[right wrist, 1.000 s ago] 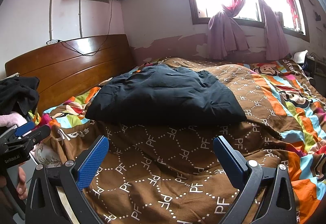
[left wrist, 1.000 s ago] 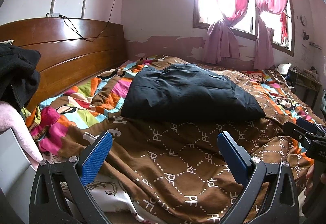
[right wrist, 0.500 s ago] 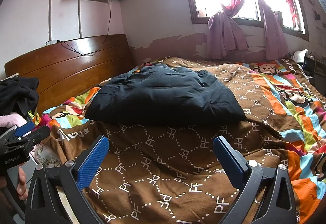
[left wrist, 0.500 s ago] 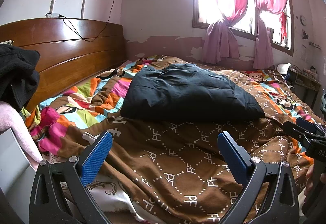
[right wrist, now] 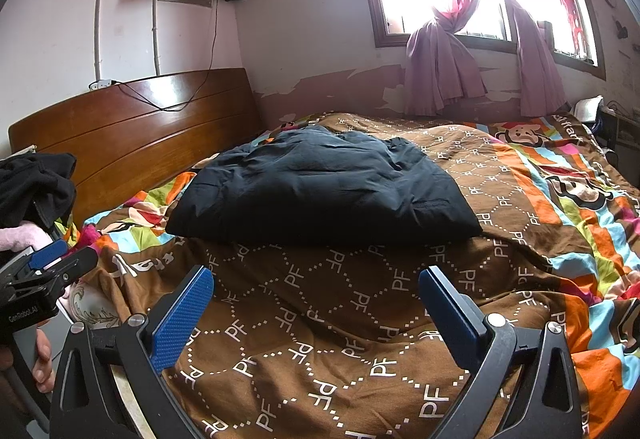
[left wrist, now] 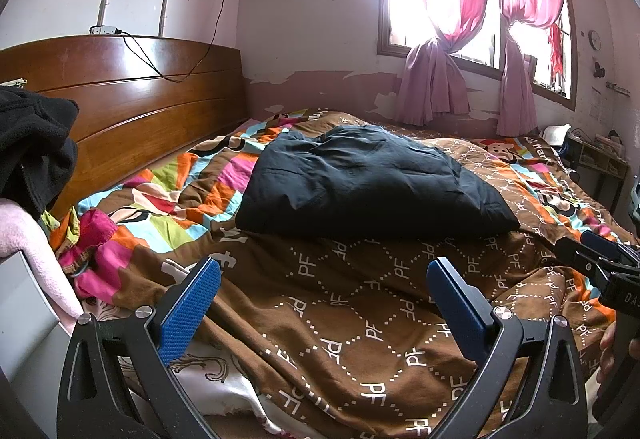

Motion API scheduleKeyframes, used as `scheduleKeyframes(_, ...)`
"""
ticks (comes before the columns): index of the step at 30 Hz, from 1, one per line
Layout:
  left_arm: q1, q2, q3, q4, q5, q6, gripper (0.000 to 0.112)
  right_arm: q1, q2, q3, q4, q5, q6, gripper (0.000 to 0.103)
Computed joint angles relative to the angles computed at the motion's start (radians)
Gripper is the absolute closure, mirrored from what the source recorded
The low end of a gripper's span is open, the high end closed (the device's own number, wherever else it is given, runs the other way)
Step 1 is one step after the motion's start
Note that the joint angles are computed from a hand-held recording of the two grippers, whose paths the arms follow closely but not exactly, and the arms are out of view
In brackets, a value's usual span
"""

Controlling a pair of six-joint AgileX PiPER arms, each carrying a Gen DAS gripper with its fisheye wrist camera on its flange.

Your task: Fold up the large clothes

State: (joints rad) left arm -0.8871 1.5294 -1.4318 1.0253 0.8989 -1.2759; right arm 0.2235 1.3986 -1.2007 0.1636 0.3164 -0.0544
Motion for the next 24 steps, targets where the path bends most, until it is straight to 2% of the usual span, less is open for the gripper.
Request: scheduleKeyframes(24,-0.002,0.009,-0.012,0.001,-0.001,0.001,0.011,-0.007,-0.004,0.005,0.025,-0.004,-0.026,0.0)
